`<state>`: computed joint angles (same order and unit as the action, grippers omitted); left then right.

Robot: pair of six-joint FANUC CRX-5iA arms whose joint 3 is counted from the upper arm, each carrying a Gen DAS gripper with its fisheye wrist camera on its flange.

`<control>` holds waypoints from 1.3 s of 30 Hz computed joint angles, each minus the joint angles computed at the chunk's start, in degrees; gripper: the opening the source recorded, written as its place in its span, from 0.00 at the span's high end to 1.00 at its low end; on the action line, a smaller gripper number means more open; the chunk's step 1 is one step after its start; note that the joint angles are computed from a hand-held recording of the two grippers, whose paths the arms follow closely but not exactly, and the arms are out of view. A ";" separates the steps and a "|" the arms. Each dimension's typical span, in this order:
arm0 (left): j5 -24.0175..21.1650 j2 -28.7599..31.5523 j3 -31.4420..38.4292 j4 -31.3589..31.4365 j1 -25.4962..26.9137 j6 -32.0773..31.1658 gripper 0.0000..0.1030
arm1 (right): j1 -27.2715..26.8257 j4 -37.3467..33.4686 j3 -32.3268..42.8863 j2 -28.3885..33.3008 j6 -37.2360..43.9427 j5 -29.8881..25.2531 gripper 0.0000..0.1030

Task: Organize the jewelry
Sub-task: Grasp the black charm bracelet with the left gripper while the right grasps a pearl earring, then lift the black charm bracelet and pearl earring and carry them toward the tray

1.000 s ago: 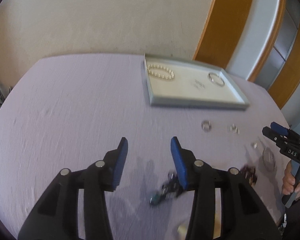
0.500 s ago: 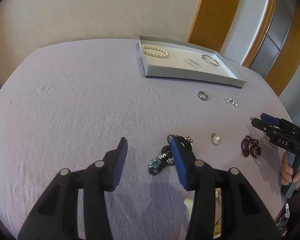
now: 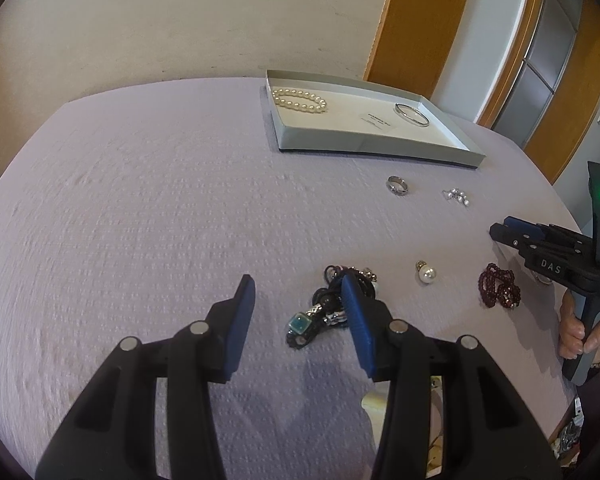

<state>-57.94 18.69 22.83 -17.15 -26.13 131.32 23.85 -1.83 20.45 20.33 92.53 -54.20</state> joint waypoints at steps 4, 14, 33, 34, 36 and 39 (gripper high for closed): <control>0.34 -0.20 -0.37 0.06 -0.03 -0.11 0.56 | 0.27 -0.16 -0.09 -0.21 0.31 -0.27 0.87; 1.27 -0.14 -0.69 0.74 0.05 -1.29 0.55 | -1.08 -4.06 0.81 -0.54 1.85 -1.85 0.84; 1.91 -0.09 -0.83 1.13 -0.34 -2.74 0.55 | 0.87 0.96 -2.41 -1.97 0.16 0.43 0.87; 1.89 0.01 -0.72 1.17 -0.39 -3.10 0.55 | 0.88 0.98 -2.48 -2.05 0.12 0.41 0.87; 1.81 0.34 -0.34 1.20 -0.50 -4.00 0.55 | 0.79 0.75 -2.52 -2.14 0.08 0.27 0.87; 1.59 0.97 0.44 1.24 -0.76 -5.31 0.54 | 0.65 0.31 -2.46 -2.17 -0.01 0.13 0.87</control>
